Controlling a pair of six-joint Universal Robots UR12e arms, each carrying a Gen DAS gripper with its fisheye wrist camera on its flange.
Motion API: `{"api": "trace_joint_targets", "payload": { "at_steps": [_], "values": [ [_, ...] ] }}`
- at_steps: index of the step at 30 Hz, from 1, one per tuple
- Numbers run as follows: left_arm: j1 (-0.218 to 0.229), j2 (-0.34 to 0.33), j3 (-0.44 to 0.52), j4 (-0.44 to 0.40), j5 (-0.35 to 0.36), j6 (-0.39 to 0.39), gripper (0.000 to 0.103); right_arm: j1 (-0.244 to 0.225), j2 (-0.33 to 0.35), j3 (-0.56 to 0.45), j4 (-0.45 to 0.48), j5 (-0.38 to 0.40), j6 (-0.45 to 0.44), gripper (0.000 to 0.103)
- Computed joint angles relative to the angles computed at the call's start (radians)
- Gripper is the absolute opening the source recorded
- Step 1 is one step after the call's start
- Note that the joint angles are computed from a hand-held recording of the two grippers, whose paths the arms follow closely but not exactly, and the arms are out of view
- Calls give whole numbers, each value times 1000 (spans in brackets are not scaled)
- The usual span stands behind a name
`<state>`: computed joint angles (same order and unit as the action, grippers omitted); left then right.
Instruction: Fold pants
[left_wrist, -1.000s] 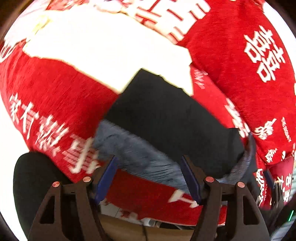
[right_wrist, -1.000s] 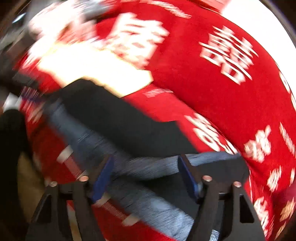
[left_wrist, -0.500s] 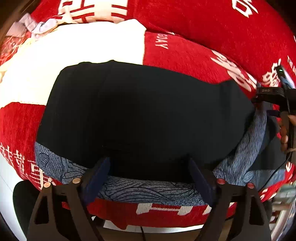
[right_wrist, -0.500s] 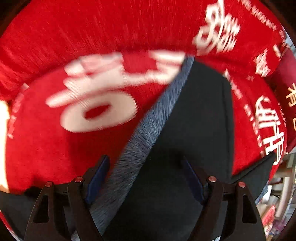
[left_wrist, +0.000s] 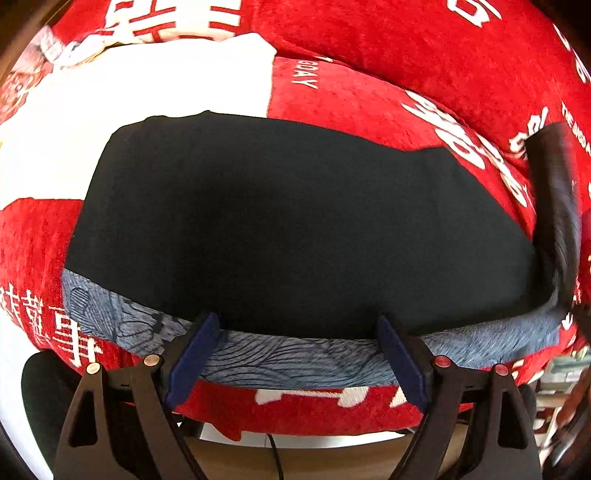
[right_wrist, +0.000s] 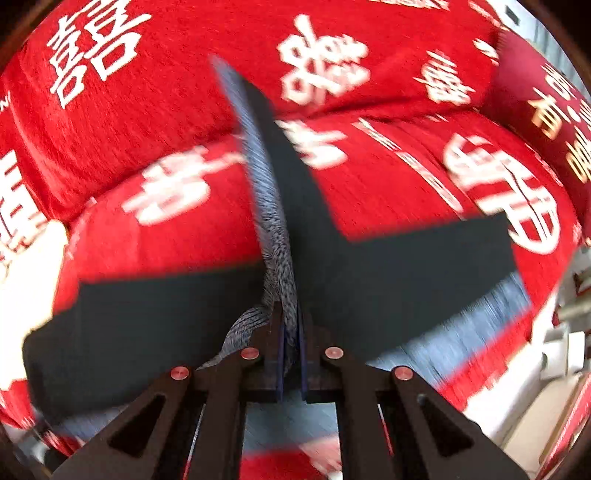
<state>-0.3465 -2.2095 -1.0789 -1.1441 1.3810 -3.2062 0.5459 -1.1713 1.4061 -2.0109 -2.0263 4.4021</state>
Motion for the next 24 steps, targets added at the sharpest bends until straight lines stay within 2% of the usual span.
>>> {"api": "trace_joint_targets", "payload": {
  "at_steps": [3,6,8,9,10,11,12,15,16,17,19,21,22,24],
  "values": [
    [-18,-8,12,-7,24,24,89,9,-14,54,-8,20,30,6],
    [-34,-17,20,-2,60,35,98,11,-16,85,-50,28,40,9],
    [-46,-22,23,1,104,41,99,18,-11,71,-19,-4,12,17],
    [-50,-22,21,8,118,48,100,23,-3,51,29,-25,-12,28],
    [-53,-21,17,15,127,49,100,32,13,16,109,-65,-37,45],
    [-54,-22,18,16,130,47,100,41,29,-19,186,-108,-49,53],
    [-55,-23,20,14,132,44,100,58,55,-66,285,-182,-66,67],
    [-55,-28,28,6,134,40,101,113,149,-198,558,-437,-145,77],
    [-56,-30,33,3,135,39,101,129,175,-227,620,-508,-181,78],
    [-56,-31,35,-1,133,40,101,141,192,-241,641,-553,-229,78],
    [-53,-31,38,-10,120,37,101,161,204,-239,594,-592,-356,79],
    [-47,-26,33,-13,107,31,101,175,201,-234,552,-592,-420,79],
    [-44,-25,30,-12,101,25,101,183,191,-228,500,-581,-439,79],
    [-42,-23,24,-6,101,23,101,192,170,-200,337,-571,-508,81]
  ]
}}
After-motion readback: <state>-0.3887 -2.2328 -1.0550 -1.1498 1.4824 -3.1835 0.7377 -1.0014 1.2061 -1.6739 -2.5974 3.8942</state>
